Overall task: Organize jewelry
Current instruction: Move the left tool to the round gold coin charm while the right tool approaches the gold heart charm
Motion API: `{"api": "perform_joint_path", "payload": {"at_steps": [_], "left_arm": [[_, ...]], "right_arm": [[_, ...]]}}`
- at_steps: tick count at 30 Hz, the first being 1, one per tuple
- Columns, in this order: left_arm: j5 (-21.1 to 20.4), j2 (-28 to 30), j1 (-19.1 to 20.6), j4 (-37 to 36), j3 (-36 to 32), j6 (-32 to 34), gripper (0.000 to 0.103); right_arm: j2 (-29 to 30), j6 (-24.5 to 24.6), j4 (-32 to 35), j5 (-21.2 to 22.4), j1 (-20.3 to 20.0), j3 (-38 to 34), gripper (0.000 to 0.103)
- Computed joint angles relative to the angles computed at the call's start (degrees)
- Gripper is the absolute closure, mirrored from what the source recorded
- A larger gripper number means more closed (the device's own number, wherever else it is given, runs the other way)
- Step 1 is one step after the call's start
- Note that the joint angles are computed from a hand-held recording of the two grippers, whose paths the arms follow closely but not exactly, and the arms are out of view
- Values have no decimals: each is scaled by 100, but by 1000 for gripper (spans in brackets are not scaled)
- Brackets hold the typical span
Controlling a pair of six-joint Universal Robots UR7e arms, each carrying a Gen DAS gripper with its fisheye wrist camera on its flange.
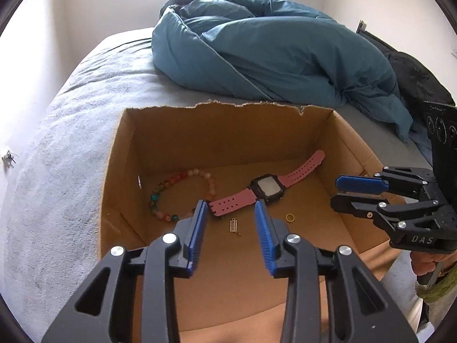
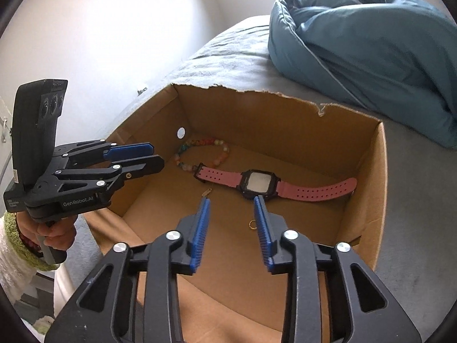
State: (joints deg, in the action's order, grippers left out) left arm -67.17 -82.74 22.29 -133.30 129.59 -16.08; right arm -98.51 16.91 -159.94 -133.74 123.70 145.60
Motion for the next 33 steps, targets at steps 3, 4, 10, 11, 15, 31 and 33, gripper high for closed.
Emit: {"api": "perform_joint_path", "payload": {"at_steps": [3,4,10,11,15,31,33], "left_arm": [[80,-144,-121,-13,85,-28,69],[95,-218,-169,-2,120,-60,68],[148,-936,-586,138,414,-320,68],[159,-1056,-660,180,454,-349,68],[177,-1712,-1096,448,699,-585,68],[-303,-3823,-2747,1897,1848,-1737,67],[-320,-3903,-2975,2004,2017,-1835,67]], "right_arm": [[17,112,86,-204,211,-32,60],[18,156,131,-266,277,-42,60],[-81,708,593,-853,1070,-38,59],[-126,854,718,-959,1231,-27,59],[-357,1759,1576,-1428,1981,5,58],[-1042,4780,4579,-1344,3487,281,58],[-987,4472,4370,-1200,3343,406,58]]}}
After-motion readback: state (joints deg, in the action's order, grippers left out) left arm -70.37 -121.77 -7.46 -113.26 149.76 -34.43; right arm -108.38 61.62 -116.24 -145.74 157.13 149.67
